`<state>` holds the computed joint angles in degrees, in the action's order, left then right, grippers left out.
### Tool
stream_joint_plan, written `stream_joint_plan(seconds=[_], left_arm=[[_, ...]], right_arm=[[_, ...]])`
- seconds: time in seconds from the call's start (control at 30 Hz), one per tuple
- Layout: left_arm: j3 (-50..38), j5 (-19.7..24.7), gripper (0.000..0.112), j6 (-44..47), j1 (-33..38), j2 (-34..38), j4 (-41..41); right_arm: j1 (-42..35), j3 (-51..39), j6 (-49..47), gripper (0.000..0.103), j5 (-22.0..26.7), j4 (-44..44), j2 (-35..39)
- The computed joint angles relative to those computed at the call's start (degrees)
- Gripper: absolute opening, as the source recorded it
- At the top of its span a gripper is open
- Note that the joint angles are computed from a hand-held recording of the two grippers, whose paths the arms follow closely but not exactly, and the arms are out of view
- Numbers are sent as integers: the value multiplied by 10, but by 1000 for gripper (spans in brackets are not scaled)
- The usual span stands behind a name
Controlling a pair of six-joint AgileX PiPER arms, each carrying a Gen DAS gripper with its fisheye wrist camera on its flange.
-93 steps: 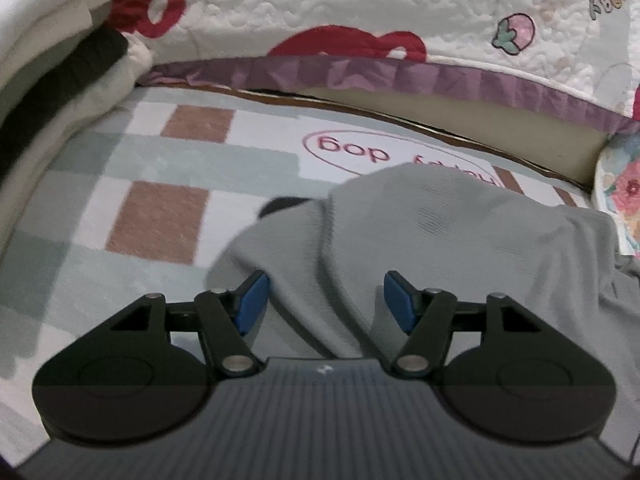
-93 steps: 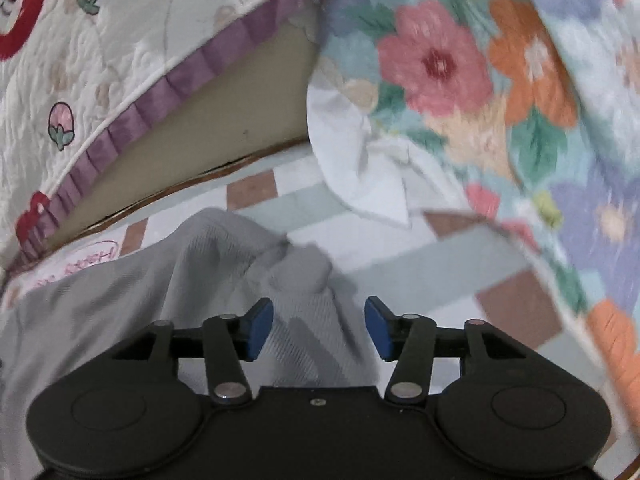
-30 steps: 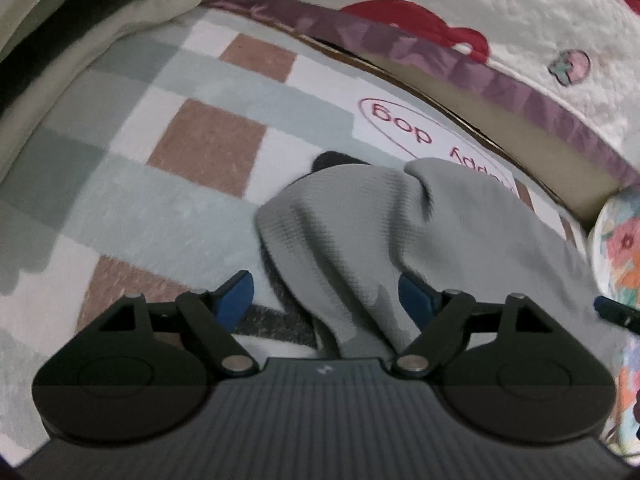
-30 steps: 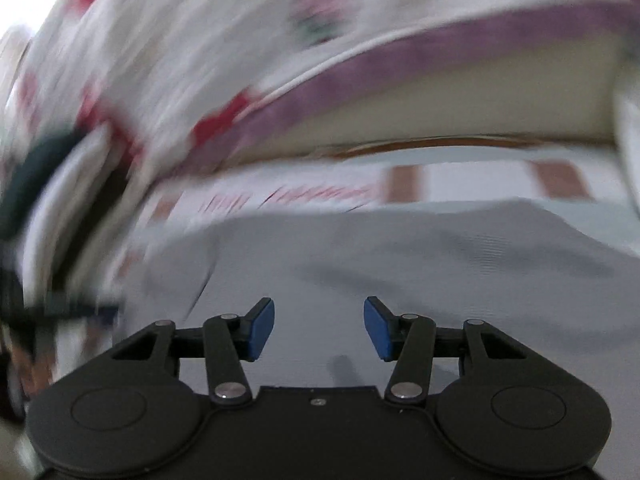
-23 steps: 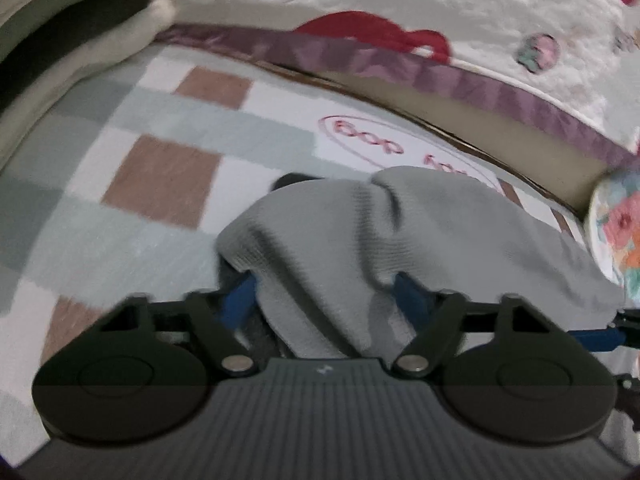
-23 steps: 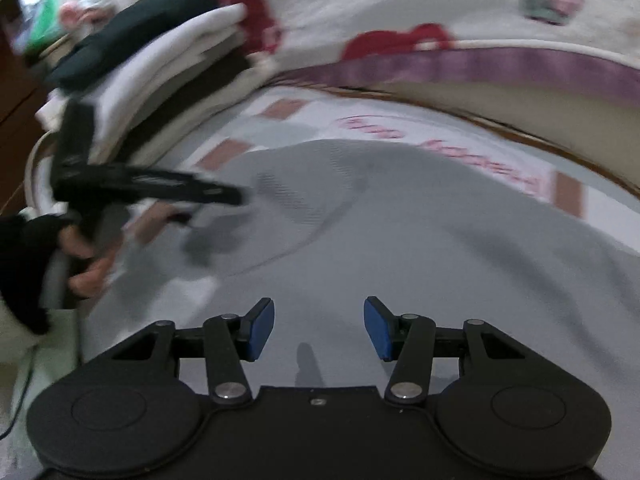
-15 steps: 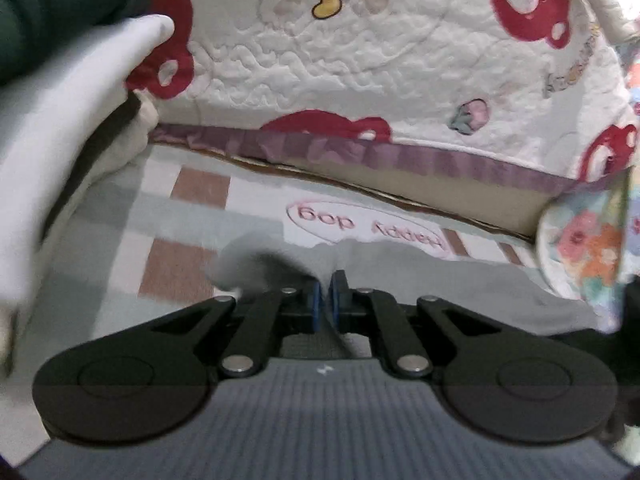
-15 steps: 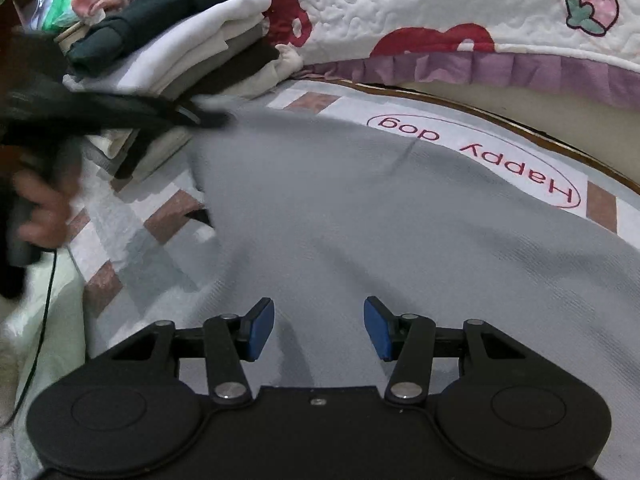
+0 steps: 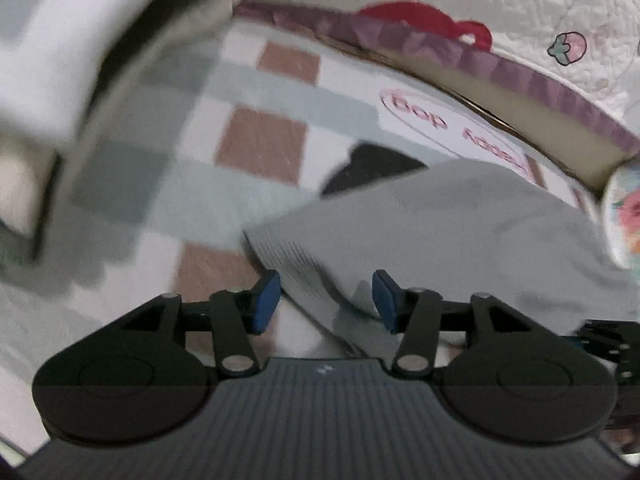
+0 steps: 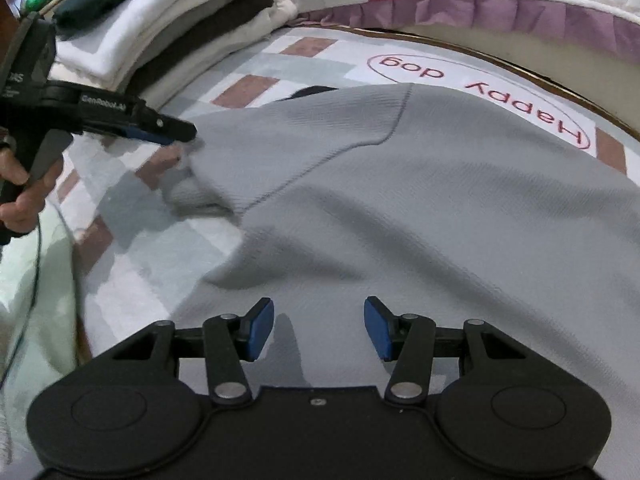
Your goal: Fold clothes
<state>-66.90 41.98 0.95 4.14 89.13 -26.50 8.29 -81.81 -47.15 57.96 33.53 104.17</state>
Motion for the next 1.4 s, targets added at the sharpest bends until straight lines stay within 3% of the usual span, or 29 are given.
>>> stream_joint_plan(seconds=[0.07,0.17,0.5,0.53,0.57,0.67,0.83,1.03,1.17,1.23,1.3,1.4], left_arm=[[-1,14,50,23,7,3,-34],[0,6,50,-6,-14,2,0],[14,12,50,17,-7,11,-35],[14,12,50,21,-6,8,-39],[14,13,50,23,-4,6,-42],[12,16,52,30,-1,1,-51],[9,23,53,30,1,1,-54],[9,24,56,17,1,3,-45],[11,5,58,-28,-8,0,3],[12,-11,58,-47,-15,-2,32],[14,-25,59,-58,-25,-3,54],[17,-44,61,-65,-43,3,78]], right_arm=[[11,-6,6,55,10,16,1],[51,-8,32,56,-3,-4,1],[131,19,195,57,-152,-112,-2],[130,20,181,41,-152,-107,-2],[129,20,167,9,-152,-102,-3],[120,32,113,8,-152,-75,-16],[93,29,78,8,-97,-57,-29],[63,44,79,8,-71,-52,-39],[48,28,72,8,-33,-41,-50],[49,0,73,8,18,-74,-33],[60,0,77,8,36,-125,-22],[44,-13,64,10,65,-94,-23]])
